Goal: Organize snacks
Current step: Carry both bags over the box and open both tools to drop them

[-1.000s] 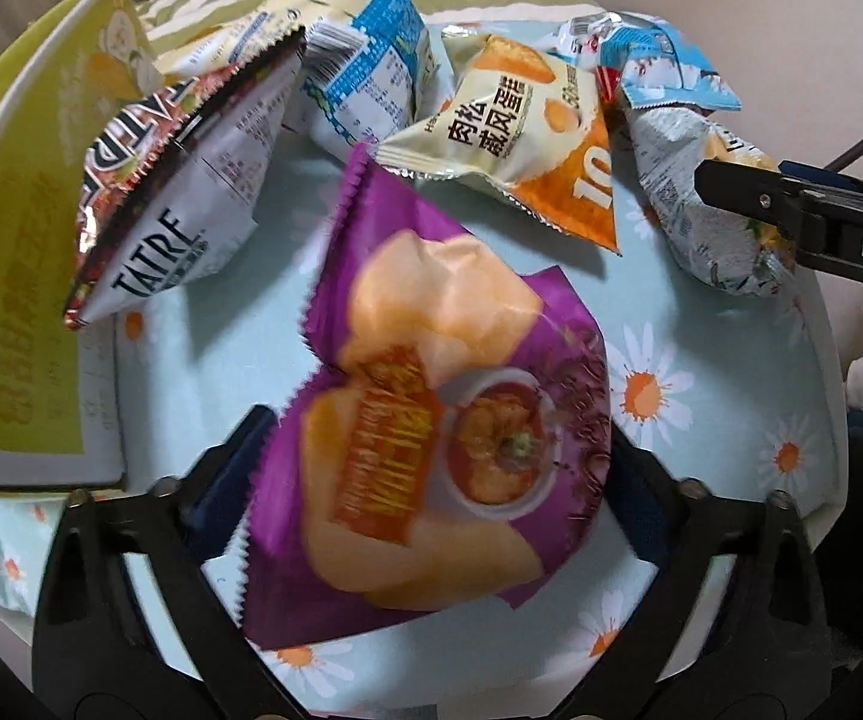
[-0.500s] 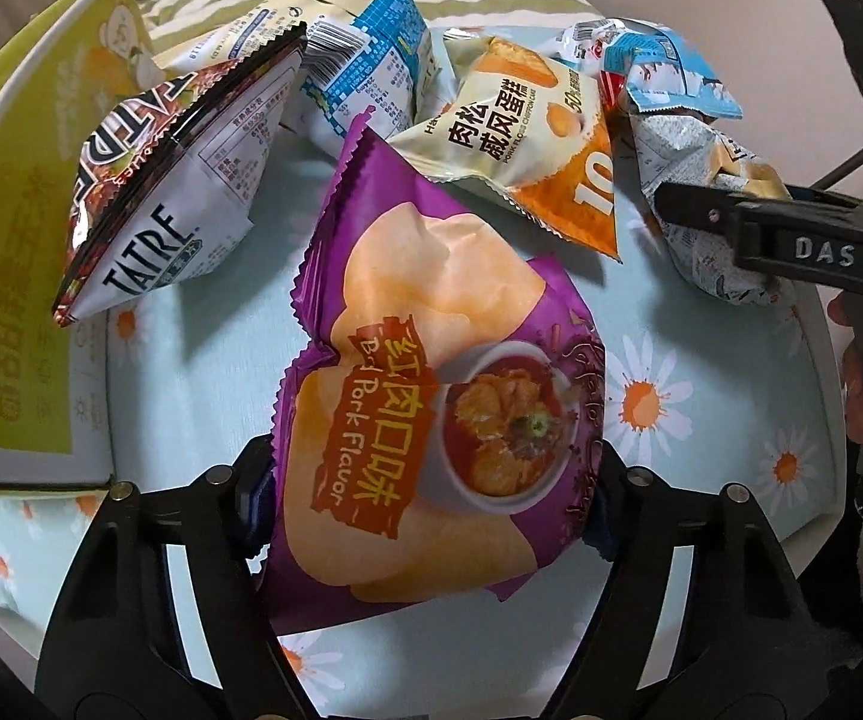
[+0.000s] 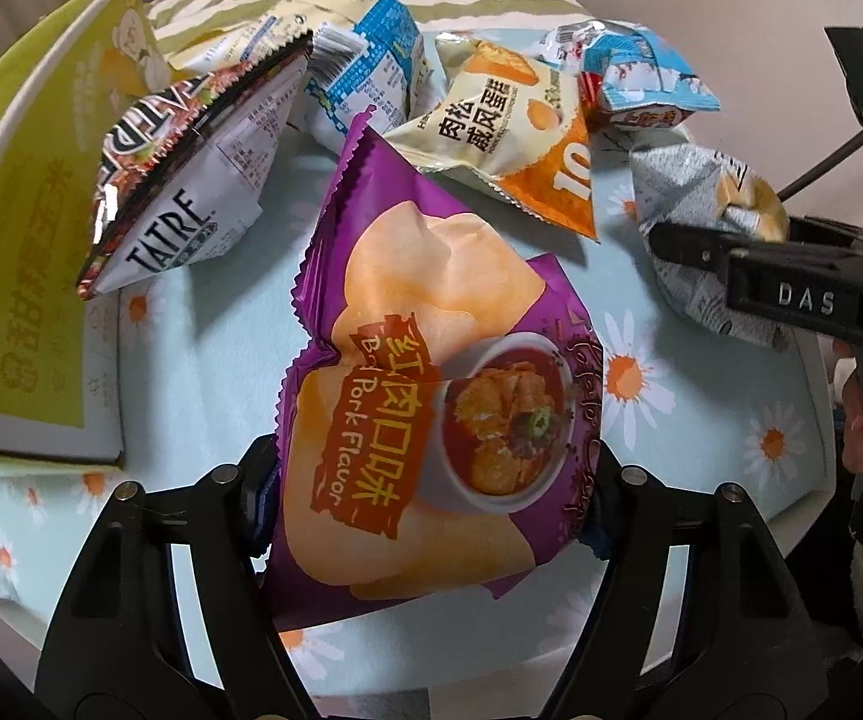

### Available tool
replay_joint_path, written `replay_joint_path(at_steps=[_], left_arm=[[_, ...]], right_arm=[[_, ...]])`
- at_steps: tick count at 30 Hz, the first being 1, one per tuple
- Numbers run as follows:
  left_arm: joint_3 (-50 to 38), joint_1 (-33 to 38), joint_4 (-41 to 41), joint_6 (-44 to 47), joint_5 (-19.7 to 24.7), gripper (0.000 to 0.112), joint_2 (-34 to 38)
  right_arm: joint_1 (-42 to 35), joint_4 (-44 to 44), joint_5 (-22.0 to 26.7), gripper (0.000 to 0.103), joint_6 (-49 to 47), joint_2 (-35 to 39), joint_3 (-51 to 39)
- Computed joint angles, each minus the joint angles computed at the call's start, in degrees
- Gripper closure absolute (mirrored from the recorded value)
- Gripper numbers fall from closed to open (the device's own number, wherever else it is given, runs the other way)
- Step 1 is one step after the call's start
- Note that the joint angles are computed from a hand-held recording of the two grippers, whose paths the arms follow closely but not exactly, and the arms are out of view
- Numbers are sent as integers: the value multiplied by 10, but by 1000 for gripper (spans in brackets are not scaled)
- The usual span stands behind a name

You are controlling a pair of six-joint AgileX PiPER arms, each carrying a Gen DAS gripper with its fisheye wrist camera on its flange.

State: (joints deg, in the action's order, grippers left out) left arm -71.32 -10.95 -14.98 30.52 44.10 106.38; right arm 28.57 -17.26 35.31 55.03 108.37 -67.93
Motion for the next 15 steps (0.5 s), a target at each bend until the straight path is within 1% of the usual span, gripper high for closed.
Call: replay_joint_path(at_steps=[2, 5, 8, 12, 15], left_arm=[[5, 3, -1, 5, 7, 42, -16], [-5, 10, -6, 15, 29, 42, -37], [-17, 23, -16, 23, 54, 42, -63], [-56, 61, -39, 41, 94, 42, -94], [-115, 109, -64, 63, 131, 42, -96]], right_arm=[[10, 3, 5, 44, 3, -11, 4], [30, -1, 19, 45, 16, -33, 4], [51, -20, 46, 45, 29, -58, -8], [71, -45, 88, 45, 22, -73, -55], [84, -67, 129, 45, 11, -57, -128]])
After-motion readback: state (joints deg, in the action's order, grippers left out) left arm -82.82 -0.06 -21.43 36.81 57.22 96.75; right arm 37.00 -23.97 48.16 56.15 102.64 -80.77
